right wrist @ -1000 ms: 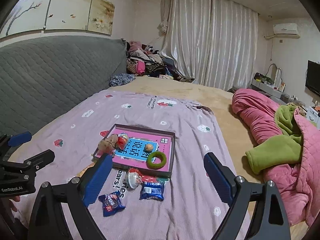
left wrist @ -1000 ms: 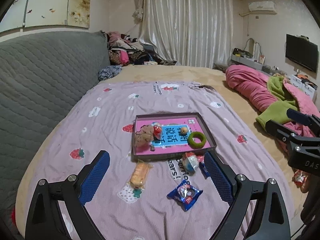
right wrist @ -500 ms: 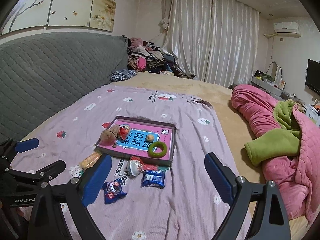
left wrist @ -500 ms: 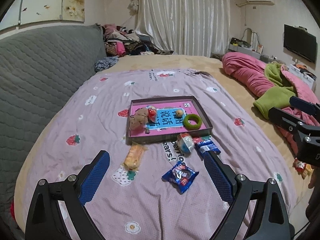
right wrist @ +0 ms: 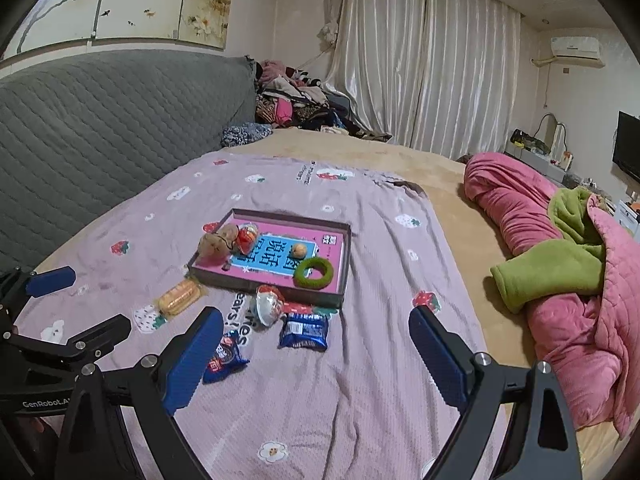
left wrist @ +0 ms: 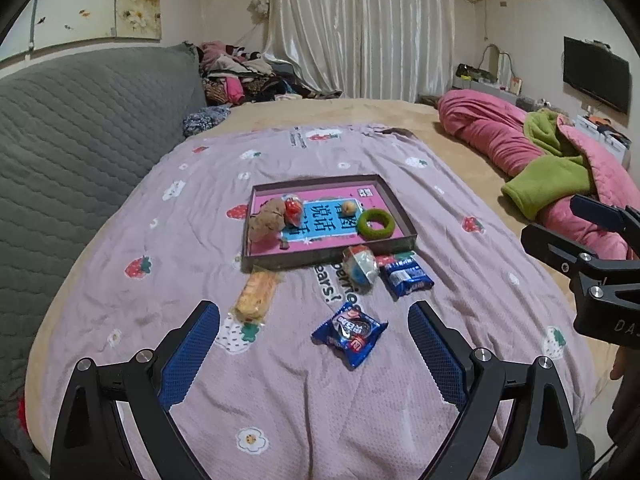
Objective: Organize objects
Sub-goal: 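Lift both grippers away from the tray and move back toward the snacks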
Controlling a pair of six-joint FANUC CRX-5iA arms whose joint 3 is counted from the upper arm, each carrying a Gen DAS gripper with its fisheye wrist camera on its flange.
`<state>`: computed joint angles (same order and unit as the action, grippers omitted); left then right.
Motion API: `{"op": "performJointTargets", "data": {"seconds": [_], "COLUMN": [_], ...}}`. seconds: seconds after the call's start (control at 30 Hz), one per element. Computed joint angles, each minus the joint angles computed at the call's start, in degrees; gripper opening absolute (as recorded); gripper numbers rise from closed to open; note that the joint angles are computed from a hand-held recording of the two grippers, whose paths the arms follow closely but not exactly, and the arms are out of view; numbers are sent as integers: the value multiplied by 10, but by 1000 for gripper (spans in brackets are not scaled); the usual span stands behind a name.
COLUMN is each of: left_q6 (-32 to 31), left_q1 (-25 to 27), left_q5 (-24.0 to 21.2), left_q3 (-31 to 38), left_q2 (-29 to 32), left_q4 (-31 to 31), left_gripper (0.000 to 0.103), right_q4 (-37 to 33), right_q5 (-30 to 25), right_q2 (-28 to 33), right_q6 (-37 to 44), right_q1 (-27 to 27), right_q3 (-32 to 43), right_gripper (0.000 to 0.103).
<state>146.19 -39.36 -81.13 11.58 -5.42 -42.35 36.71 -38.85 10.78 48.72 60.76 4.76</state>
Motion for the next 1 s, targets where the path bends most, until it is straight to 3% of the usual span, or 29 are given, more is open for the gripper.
{"op": "performJointTargets", "data": {"seconds": [1.0], "left_q6": [15], "left_q1": [-16], "left_q5": [22], "left_q3": [-33], "left_q2": [14], "left_q4": [32], "left_gripper": [96], "right_q4": [-18], "right_q5": [-3], "right_q2": [-20], "right_q6": [-10], "right_q1": [2], "right_q3": [-54], "right_gripper": [94]}}
